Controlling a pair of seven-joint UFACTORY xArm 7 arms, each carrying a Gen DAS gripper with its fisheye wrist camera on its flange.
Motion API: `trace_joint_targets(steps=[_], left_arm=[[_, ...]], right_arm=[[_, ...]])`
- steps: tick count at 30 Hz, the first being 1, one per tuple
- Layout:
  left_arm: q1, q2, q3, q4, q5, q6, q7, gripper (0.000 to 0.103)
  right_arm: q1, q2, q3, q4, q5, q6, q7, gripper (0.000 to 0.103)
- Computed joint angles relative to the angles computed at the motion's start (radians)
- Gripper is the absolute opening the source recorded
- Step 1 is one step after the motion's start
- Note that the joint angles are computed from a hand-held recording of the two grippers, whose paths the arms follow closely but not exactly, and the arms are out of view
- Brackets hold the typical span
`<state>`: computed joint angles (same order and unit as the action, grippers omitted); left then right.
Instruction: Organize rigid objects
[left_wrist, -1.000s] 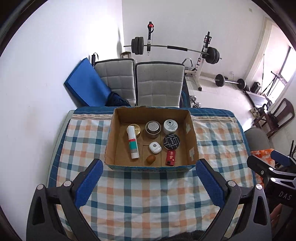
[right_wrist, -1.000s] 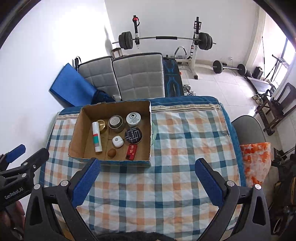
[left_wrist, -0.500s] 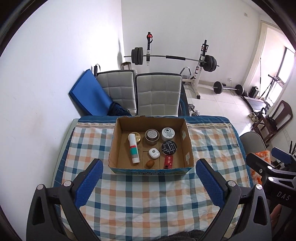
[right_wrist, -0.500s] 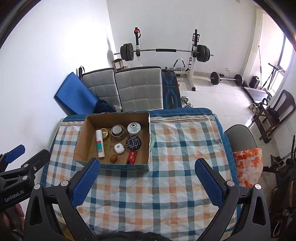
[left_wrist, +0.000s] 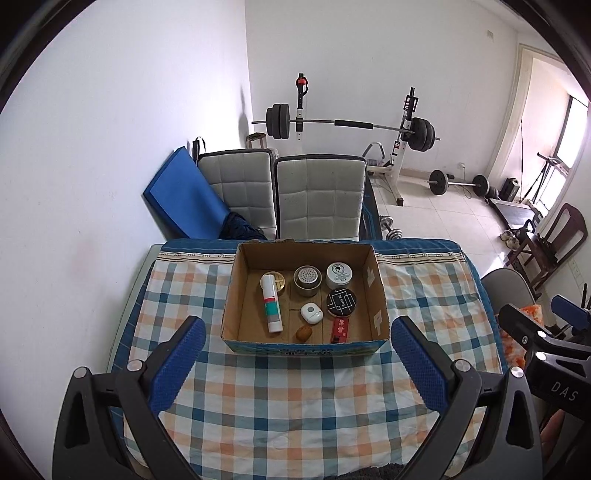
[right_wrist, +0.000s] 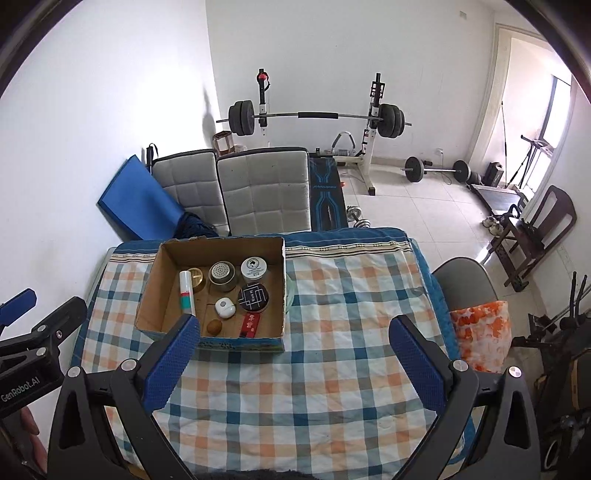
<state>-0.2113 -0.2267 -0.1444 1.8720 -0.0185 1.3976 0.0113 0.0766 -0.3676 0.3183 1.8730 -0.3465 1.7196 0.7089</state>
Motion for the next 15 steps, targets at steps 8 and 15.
trace_joint_targets(steps=[8,15], left_arm=[[0.0,-0.001,0.002,0.0,-0.003,0.0,0.003,0.103],[-0.007,0.019,-0.004,0.023,-0.004,0.024,-0.009,0.103]], right_arm=[[-0.003,-0.007,0.001,-0.008,-0.003,0.007,0.006,0.103],[0.0,-0.013,0.001,-0.022,0.011,0.008,0.013,0.103]])
